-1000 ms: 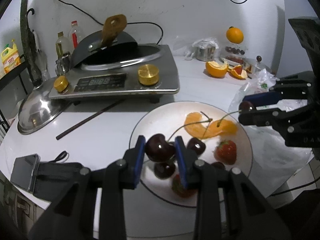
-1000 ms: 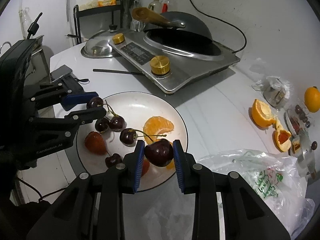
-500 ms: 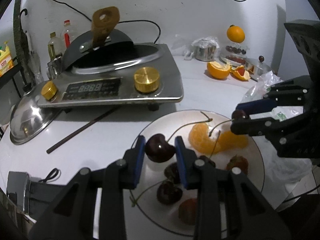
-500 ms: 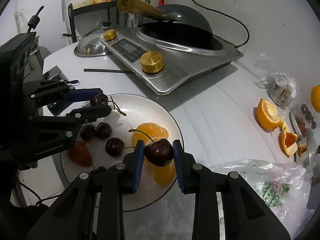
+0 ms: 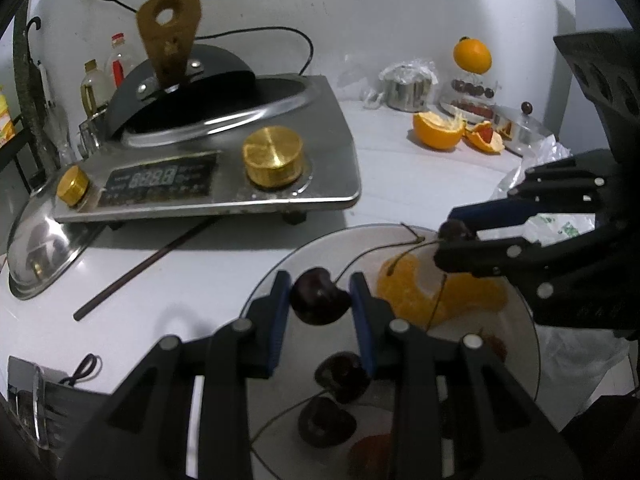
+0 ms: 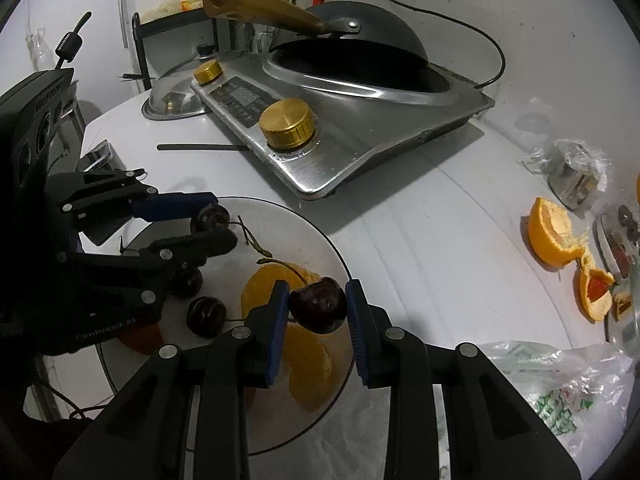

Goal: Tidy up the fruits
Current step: 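Lower both tools and open them to release the cherries onto the plate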

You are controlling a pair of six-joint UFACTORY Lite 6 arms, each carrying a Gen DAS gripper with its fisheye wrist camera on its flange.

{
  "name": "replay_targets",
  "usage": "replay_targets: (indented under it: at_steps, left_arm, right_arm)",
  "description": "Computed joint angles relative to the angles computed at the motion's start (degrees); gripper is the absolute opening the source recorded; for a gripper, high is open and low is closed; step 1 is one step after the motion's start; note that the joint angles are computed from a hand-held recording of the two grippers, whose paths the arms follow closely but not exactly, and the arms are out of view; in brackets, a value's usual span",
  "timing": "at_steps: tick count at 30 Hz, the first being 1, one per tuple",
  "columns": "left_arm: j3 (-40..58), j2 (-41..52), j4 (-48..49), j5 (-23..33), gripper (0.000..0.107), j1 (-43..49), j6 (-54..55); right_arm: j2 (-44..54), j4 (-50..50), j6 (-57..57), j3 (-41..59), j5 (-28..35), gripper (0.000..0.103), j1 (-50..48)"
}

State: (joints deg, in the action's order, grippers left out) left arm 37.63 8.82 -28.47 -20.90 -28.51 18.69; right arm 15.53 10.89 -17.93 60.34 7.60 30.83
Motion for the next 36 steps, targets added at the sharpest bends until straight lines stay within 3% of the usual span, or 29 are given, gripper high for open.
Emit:
replay_targets:
  at_steps: [10, 18, 31, 36]
  left_arm:
    - [1.14, 1.62, 2.55, 0.75, 0.031, 0.28, -2.65]
    - [0.44, 1.19, 5.98, 0.91, 0.032, 1.26, -5.97]
    - [-0.11, 0.46, 3.88, 1.38, 0.032, 1.20, -3.71]
    - [-1.03, -0.93, -1.02, 0.90, 0.039, 0.13, 0.37]
  right_arm:
    - [2.35, 6.88, -5.90, 1.66, 0.19, 0.031, -0.32]
    - [2.81, 2.12, 0.11, 1.81, 0.32, 0.031, 0.61]
    - [3.18, -4.73, 7.79, 2.10, 0.44, 0.031, 1.12]
    - [2.30, -6.80, 10.22, 1.38, 0.03, 0.036, 1.07]
